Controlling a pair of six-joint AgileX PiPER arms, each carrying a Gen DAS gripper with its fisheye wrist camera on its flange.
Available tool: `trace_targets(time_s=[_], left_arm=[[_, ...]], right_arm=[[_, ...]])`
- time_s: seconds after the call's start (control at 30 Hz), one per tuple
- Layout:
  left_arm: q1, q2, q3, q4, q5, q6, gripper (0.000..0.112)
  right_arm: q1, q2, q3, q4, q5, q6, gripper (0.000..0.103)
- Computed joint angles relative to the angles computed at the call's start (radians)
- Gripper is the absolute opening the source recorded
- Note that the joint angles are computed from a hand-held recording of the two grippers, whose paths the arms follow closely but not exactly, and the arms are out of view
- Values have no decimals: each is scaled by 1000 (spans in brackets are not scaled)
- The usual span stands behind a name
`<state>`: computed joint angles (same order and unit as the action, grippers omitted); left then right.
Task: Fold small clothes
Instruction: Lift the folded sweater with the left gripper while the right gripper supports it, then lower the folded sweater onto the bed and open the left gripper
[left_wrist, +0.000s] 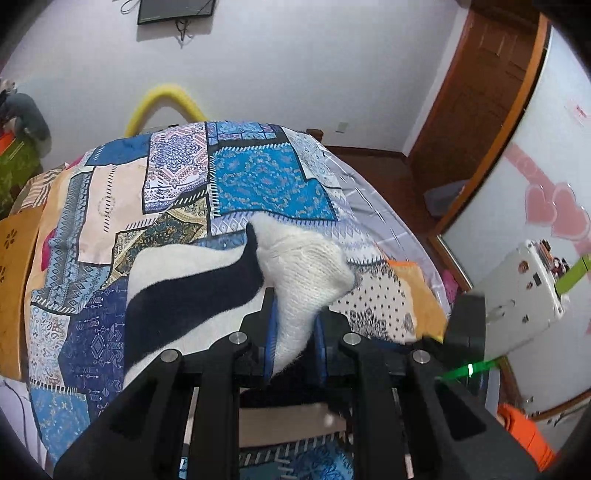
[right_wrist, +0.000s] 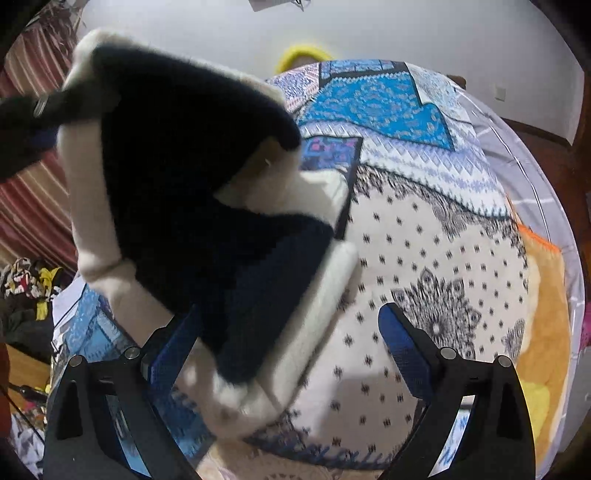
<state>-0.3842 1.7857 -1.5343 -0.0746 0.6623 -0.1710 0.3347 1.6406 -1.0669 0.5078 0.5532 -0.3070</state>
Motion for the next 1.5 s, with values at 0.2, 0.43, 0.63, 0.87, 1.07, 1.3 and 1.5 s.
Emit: trace_targets(time_s=[0.2,0.43,0.63,0.87,1.07,1.3,1.5], left_arm=[[24,-9,49,-133,13,128,18],[19,5,76,-182,23,181,22],[14,-29,122,-170,38,186,58],[22,-125,225,-30,3,76,77],[112,-192,325,-14,-17,90,79],[229,-194,438,-46,-51,153,79],[297,-142,481,-115,-86,228,79]], right_arm=[[23,45,-56,-13,10,32,95],[34,22,-3,-48,11,67,95],[5,-50,72,-30,16,80,95],[4,-166,105,-111,31,169,95],[23,-238,74,-153,51,220,95],[66,-175,-12,-143,51,243,95],[69,-43,-107,-88,85,286,95]])
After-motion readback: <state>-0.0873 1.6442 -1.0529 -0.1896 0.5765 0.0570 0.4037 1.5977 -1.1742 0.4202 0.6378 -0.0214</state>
